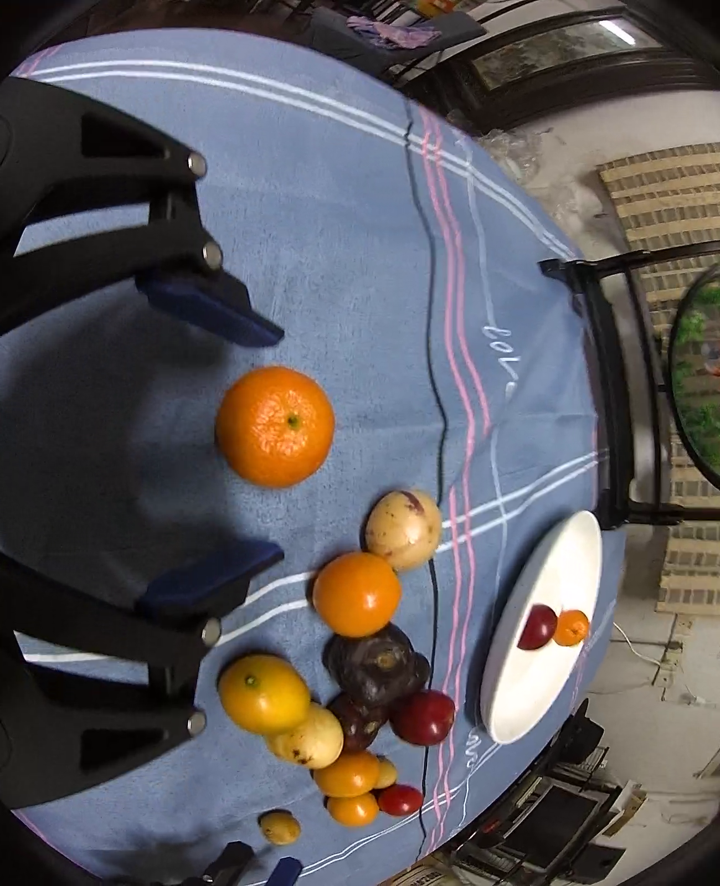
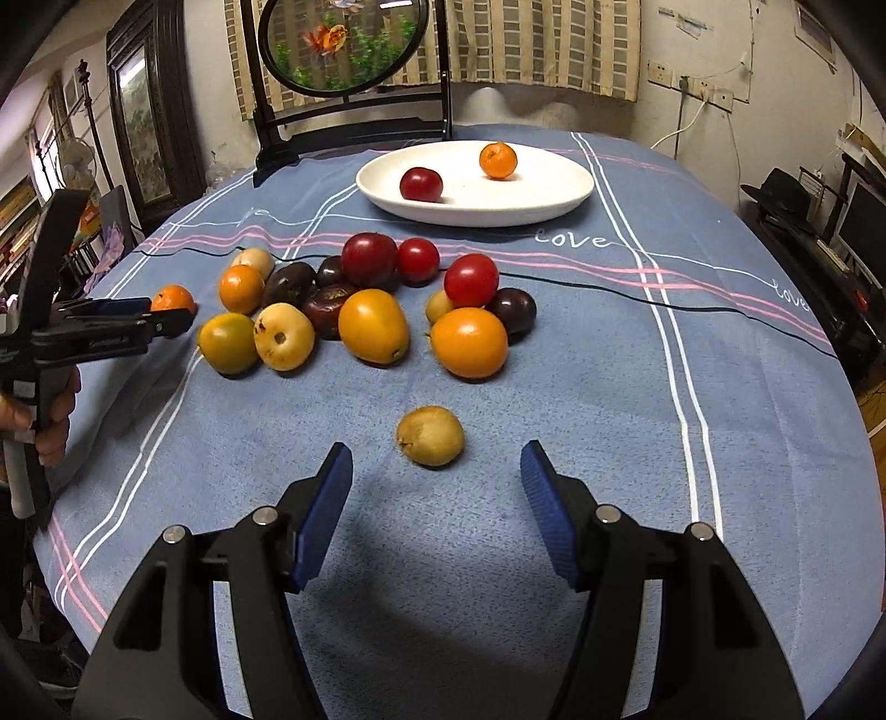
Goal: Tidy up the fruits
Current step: 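Grasp a small yellow-brown fruit with the right gripper while the left grasps a mandarin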
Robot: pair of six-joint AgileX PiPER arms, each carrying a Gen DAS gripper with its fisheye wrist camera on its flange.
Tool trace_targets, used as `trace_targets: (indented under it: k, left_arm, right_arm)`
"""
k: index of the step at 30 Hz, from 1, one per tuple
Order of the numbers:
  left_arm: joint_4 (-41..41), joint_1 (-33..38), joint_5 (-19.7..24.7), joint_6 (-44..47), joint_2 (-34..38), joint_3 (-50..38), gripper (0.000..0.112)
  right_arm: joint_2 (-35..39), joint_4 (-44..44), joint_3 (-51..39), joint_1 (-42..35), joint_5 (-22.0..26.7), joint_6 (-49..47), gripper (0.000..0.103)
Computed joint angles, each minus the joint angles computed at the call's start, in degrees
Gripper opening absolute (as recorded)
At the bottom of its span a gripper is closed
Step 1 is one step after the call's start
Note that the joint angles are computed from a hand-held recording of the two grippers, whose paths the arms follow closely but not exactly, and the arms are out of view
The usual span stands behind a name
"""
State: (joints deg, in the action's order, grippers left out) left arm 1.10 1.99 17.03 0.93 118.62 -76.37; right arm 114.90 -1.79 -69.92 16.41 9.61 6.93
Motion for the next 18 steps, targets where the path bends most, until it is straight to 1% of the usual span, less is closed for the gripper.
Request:
trace_targets:
  k: [2, 3, 6, 8, 11, 12, 13, 14, 15, 18]
  left_arm:
    - [-5.02, 0.76, 2.08, 2.72, 1.46, -1.94, 0.069]
    - [-6.74, 1.02, 2.57, 3.46, 2.1, -2.55, 0.066]
    - [-3.29, 0.37, 0.3, 1.03, 2.11, -1.43, 0.058]
    - [-3.04, 0.36, -0.05, 0.7, 2.15, -1.38, 0.054]
    - [-3.71, 0.82, 0.12, 1.02, 2.24, -1.77, 0.046]
    - [-4.39, 1.0, 0.11, 1.65, 2.26, -1.84, 0.046]
    - [-4.92, 1.09, 0.11, 2.21, 2.32, -1.93, 0.045]
    - [-4.47, 1.02, 0.03, 1.94, 2.34, -1.94, 0.045]
    - [-3.49, 0.88, -0.15, 1.22, 2.33, -1.86, 0.045]
    - [-3.04, 0.85, -0.25, 0.87, 2.15, -1.59, 0.044]
  right_arm:
    - [0.53, -0.23, -0.68, -0.13, 0.77, -0.02, 0.064]
    - [0.8, -0.33, -1.01, -0.16, 1.14, 0.09, 0.064]
    - [2.2, -0.72, -3.2, -0.22, 3.37, 0.23, 0.064]
    - [3.35, -1.98, -5.17, -0.04, 4.81, 1.3, 0.063]
    - [4.88, -7.28, -7.96, 0.98, 6.8, 5.94, 0.063]
    - [5.4, -6.51, -8.94, 1.24, 7.21, 4.66, 0.062]
    - [5.8, -6.41, -9.58, 1.43, 7.61, 4.29, 0.052]
    - [6.55, -7.49, -10.81, 1.75, 8.77, 5.07, 0.037]
    - [7.51, -10.27, -12.25, 2.28, 10.36, 7.59, 0.032]
    - [7.74, -14.91, -12.34, 3.1, 10.77, 11.79, 0.029]
